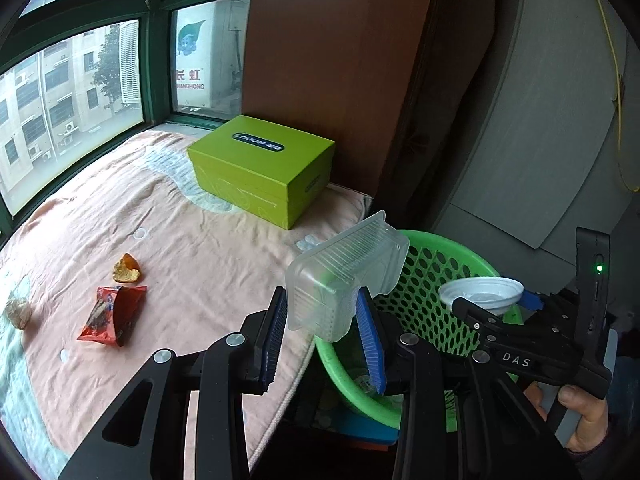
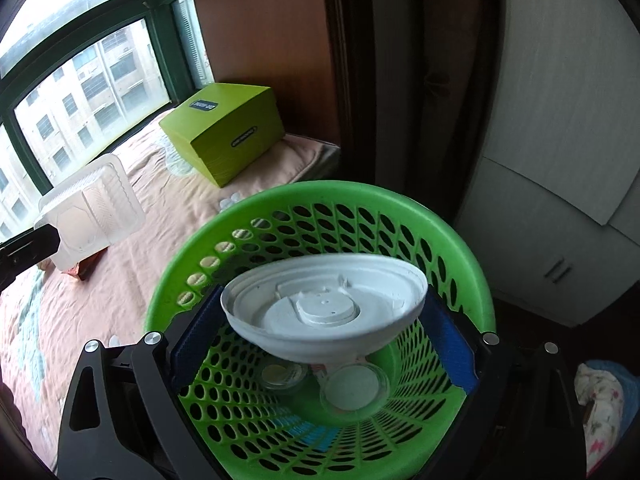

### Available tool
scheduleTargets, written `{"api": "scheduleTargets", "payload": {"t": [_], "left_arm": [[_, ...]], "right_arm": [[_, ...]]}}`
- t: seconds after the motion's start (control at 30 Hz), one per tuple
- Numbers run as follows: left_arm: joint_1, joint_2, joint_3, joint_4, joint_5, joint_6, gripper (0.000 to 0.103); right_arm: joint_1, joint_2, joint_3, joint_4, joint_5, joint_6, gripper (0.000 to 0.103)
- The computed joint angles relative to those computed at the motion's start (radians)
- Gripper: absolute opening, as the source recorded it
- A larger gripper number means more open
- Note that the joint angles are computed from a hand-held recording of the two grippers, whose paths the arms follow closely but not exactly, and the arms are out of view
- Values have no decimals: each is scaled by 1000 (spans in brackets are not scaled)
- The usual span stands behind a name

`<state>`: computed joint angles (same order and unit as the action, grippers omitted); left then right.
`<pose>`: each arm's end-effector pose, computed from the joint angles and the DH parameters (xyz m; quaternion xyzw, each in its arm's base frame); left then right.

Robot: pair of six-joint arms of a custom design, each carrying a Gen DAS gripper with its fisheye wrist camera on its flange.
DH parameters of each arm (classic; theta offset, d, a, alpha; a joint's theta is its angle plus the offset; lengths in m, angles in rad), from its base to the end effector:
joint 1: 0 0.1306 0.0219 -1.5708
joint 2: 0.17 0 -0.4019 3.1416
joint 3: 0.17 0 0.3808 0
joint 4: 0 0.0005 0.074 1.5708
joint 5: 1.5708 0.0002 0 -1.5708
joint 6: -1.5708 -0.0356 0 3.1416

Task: Collect trash
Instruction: 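Drop the white lid into the basket with the right gripper while the left drops the clear box, then move the left gripper to the orange wafer wrapper and grasp it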

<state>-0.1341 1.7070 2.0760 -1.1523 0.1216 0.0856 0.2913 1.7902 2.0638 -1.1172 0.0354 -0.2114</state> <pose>0.5697 -0.0817 0.5739 0.0457 0.9209 -0.0978 0.3745 0.5885 0.1746 0.5233 -0.0310 0.9340 0.0724 0.3485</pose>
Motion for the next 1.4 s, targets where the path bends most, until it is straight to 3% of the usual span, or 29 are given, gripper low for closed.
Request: {"api": "scheduleTargets", "payload": {"t": [0.8, 1.03, 1.3, 1.4], "left_arm": [[-88, 76, 80, -73, 14, -7, 36], [-86, 68, 68, -74, 2, 8, 52], [-36, 27, 19, -64, -21, 35, 57], [-7, 6, -6, -53, -38, 45, 64]], "right_arm": [[-30, -81, -82, 80, 0, -27, 94], [-25, -83, -80, 84, -10, -25, 94], [7, -54, -35, 66, -23, -3, 94], [23, -33, -3, 53, -31, 6, 94]]}}
